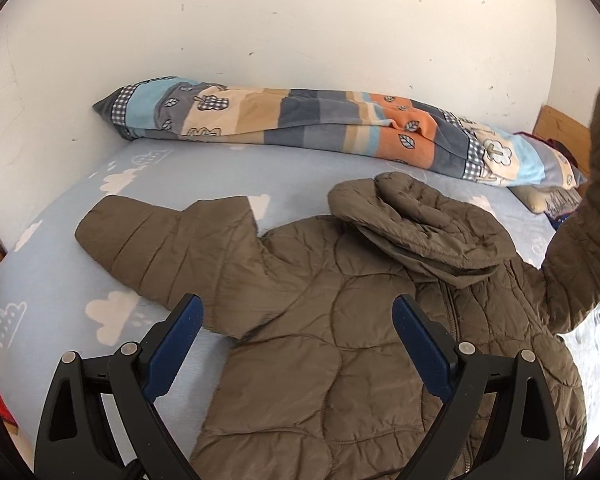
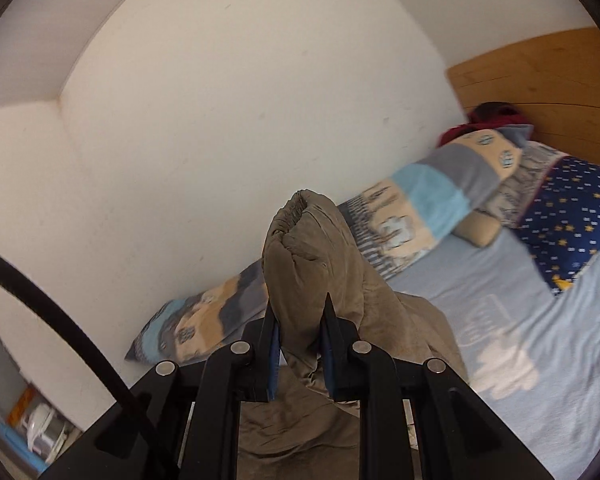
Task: Fold large clothes
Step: 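Lift the sleeve with the right gripper and fold it across the jacket body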
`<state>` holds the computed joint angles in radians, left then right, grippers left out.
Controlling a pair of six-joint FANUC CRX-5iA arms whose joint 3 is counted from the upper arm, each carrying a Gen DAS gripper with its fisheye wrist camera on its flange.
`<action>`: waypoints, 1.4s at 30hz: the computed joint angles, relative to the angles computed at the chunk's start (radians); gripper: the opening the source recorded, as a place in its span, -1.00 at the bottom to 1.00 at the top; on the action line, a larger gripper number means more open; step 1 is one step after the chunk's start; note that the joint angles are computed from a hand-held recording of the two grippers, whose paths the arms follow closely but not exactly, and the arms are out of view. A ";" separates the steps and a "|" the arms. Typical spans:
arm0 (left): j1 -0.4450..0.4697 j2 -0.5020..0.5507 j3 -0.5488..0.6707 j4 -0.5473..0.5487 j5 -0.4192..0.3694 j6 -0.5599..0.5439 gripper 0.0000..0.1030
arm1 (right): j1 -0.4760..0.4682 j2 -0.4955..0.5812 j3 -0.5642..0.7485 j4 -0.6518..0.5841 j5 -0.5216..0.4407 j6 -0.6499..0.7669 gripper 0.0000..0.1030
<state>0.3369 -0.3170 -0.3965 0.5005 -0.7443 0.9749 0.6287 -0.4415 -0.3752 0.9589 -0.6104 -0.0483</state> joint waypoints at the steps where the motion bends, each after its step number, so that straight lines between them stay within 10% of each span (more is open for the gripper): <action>1: 0.007 -0.002 -0.002 0.005 0.000 -0.003 0.85 | 0.012 0.017 0.009 0.002 0.012 0.002 -0.64; 27: 0.134 0.033 0.043 -0.033 -0.036 0.148 0.84 | 0.279 0.763 0.507 -0.688 -0.102 0.823 -0.64; 34: 0.127 0.038 0.048 -0.038 -0.039 0.140 0.84 | 0.283 0.778 0.531 -0.793 -0.114 0.939 -0.07; 42: 0.114 0.026 0.032 0.009 -0.026 0.096 0.84 | 0.265 0.595 0.422 -0.831 -0.022 0.912 -0.08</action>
